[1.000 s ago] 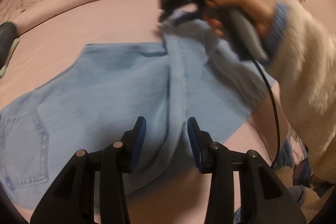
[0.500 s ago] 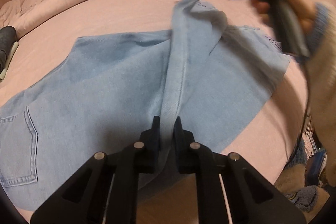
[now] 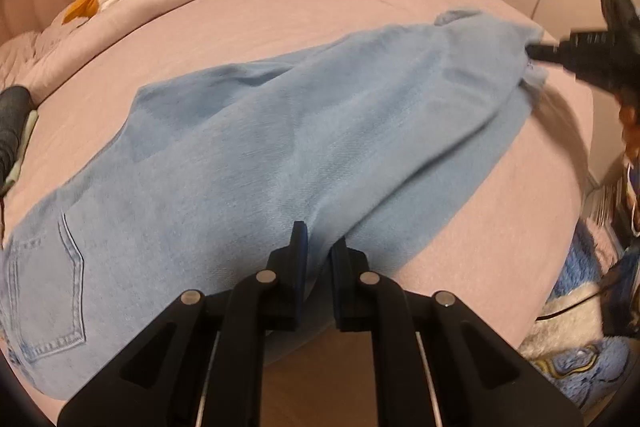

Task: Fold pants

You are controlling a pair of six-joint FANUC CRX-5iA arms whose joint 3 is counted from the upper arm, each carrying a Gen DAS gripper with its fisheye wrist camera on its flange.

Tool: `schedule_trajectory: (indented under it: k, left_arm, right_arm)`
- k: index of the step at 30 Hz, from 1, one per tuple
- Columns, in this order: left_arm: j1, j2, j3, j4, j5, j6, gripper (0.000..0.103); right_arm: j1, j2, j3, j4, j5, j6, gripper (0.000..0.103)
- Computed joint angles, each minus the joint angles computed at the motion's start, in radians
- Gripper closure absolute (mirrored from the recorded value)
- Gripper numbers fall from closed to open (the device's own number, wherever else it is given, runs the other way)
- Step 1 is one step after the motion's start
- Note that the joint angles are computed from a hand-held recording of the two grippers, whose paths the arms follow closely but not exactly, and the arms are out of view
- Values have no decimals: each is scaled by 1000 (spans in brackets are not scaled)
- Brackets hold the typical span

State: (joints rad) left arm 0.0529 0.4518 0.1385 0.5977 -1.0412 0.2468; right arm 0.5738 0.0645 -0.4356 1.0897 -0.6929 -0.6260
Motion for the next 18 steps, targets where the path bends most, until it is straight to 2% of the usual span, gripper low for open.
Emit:
schedule_trajectory:
  k: [4,7,11,14,16,18]
  left_arm:
    - [-1,-16,-19,-12,19,-2,92]
    - [-2,-16,-16,-19,19,7,92]
    - [-9,-12,-5,-37,25,27,91]
    - [-9,-11,-1,-43,25,40,90]
    - [-10,-8,8,-52,20,49,90]
    - [-13,-9,10,-61,20,44,92]
  right_arm:
    - [0,3,-45,-87,31,-58,98]
    - [-27,1,-91,-23,96,-174,98]
    - [-89,-23,-151,155,169,-376,97]
    - [-125,-32,-179,240,178,-504,85]
    - [-146,-42,-202,292,185,-596,66]
    - [-186,-57,-234,395,199,-731,62]
